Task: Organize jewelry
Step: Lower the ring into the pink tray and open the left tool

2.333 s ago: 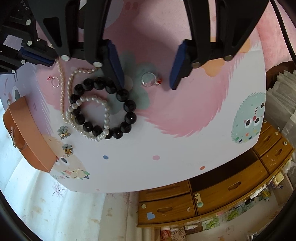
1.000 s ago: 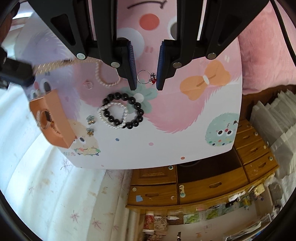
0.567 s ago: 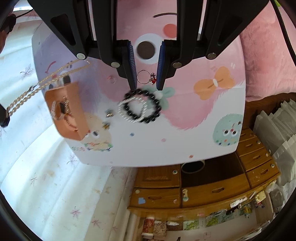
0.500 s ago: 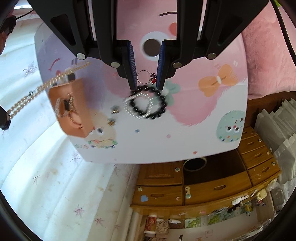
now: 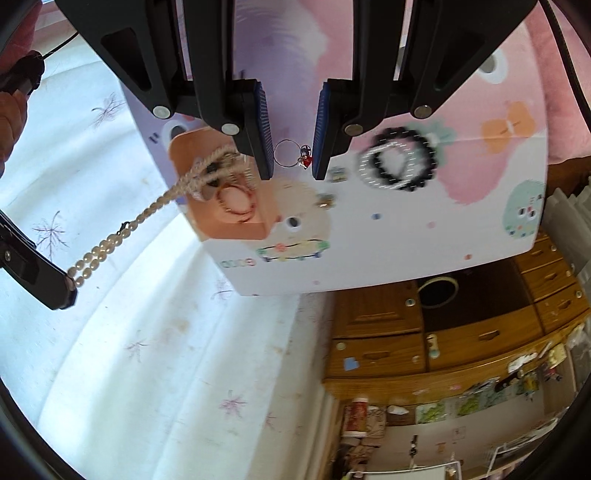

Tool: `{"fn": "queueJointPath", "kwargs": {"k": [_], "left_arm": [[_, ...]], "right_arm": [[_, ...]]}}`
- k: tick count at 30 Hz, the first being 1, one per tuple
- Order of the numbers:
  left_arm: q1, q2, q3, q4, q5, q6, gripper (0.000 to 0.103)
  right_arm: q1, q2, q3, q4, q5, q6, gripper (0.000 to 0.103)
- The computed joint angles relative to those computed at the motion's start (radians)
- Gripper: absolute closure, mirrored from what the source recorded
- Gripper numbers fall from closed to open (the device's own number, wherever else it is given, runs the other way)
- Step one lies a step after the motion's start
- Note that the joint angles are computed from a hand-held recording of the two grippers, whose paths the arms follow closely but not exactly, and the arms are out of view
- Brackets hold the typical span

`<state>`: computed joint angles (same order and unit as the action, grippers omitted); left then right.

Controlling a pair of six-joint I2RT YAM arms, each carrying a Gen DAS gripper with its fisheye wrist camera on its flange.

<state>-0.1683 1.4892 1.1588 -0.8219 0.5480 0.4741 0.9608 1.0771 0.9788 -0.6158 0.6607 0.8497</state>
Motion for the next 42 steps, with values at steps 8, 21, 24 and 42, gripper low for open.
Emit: {"fn": "queueJointPath", "kwargs": {"k": [8, 21, 24, 42], "left_arm": [[-0.168, -0.040, -0.120, 0.131, 0.002, -0.121, 0.084], [-0.385, 0.021, -0.262, 0.330, -0.078, -0.252, 0.084], [-0.418, 0.046, -0.269, 0.338, -0.140, -0.248, 0.073], [-0.307, 0.028, -0.268, 0.295, -0.181, -0.223, 0.034]], "right_arm": [[-0.055, -0.136, -0.100, -0.043, -0.075, -0.015, 0.099], [-0.172, -0.176, -0.260, -0.099, -0.218, 0.010, 0.098], [-0.189, -0.156, -0.293, -0.091, -0.247, 0.032, 0.098], [-0.192, -0.042, -0.277, -0.110, -0.274, 0.086, 0.057]]}}
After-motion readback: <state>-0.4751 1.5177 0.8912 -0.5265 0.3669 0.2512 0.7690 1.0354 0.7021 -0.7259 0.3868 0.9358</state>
